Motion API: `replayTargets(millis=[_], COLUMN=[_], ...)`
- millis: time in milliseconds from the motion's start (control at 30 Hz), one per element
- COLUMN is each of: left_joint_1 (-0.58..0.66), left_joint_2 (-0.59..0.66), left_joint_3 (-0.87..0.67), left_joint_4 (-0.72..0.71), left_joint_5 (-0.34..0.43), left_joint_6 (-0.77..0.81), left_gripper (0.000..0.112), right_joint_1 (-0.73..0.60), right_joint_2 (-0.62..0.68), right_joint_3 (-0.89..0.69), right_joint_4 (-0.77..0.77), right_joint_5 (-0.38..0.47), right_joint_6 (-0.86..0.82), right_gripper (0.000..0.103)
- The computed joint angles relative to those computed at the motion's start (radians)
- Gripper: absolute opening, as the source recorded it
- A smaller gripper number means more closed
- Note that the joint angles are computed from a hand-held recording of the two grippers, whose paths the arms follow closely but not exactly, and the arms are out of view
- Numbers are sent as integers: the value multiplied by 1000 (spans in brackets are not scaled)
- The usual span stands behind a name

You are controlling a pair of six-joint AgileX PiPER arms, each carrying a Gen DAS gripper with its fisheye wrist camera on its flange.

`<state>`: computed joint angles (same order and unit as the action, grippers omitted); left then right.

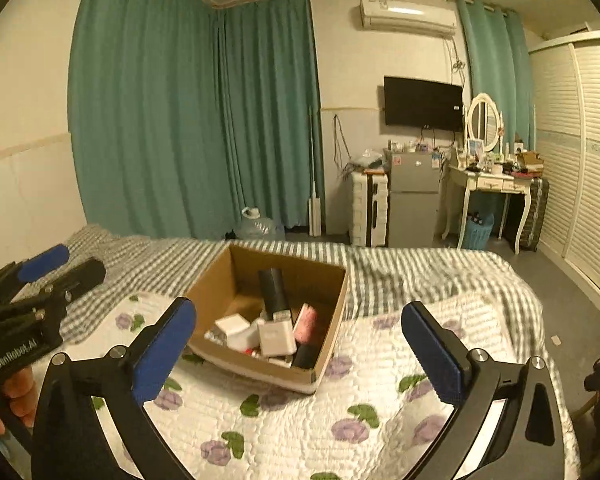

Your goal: Organize rigid objects

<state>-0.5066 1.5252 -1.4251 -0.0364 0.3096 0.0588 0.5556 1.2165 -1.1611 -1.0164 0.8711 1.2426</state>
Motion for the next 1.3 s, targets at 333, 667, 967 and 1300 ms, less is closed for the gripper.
replayTargets(millis=[333, 667, 967, 1300], left_joint_1=[-1, 19, 19, 18], left_joint_2=[61, 55, 61, 66], left_joint_3=[150, 172, 162, 159], left_joint_4=[152, 7, -3, -4], left_joint_5=[-106, -87, -73, -69], left_joint_6=[-83, 26, 35, 39], left_gripper=[77, 77, 77, 77], right_joint_1=[-43, -34, -26, -29], right_joint_2=[97, 93, 99, 104], right_joint_3=[184, 211, 215, 215], right_joint_4=[-182, -218, -230, -225], right_joint_5=[-127, -98, -95, -102], right_joint_6=[313, 368, 379, 377], right_gripper=[103, 103, 103, 103])
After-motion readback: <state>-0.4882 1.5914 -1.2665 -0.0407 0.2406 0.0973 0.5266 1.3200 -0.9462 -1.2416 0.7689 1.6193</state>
